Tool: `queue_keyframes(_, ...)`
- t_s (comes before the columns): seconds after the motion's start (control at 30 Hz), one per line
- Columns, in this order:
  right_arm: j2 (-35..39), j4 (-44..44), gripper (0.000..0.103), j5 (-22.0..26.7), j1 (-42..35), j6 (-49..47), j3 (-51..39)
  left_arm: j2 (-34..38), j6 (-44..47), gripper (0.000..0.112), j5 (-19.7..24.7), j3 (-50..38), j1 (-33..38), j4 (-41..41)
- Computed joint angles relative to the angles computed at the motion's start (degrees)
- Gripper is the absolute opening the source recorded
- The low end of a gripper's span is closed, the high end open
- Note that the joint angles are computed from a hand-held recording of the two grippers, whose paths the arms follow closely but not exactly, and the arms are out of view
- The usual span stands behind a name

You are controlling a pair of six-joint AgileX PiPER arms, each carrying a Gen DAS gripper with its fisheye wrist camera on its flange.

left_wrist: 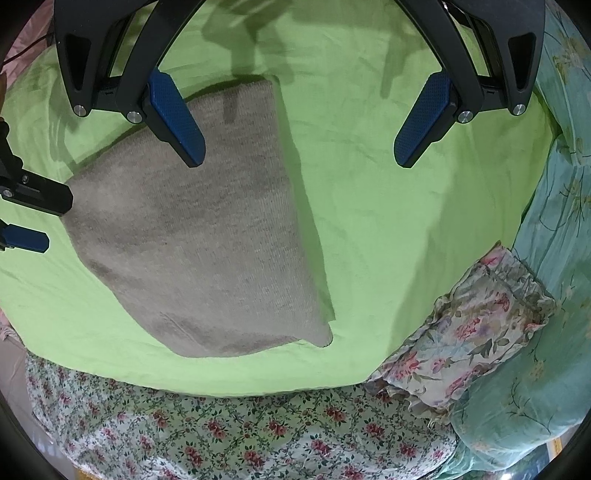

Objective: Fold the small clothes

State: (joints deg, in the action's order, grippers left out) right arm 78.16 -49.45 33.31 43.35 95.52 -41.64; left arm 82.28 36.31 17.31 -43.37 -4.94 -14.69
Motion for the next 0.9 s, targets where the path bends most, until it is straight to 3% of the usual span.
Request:
queue_keyframes(0.53,0.5,0.2,0.102,-1.1,-1.7,-1.2,-0.4,0.8,-8.4,0.102,-0.7,-0.6,-2.6,7.0)
queue_keyframes(0.9,1.0,0.6,0.102,-3.2,-4.1,-2.6,-0.3,1.8,-9.1,0.102,-1.3,-1.7,-2.9,7.6)
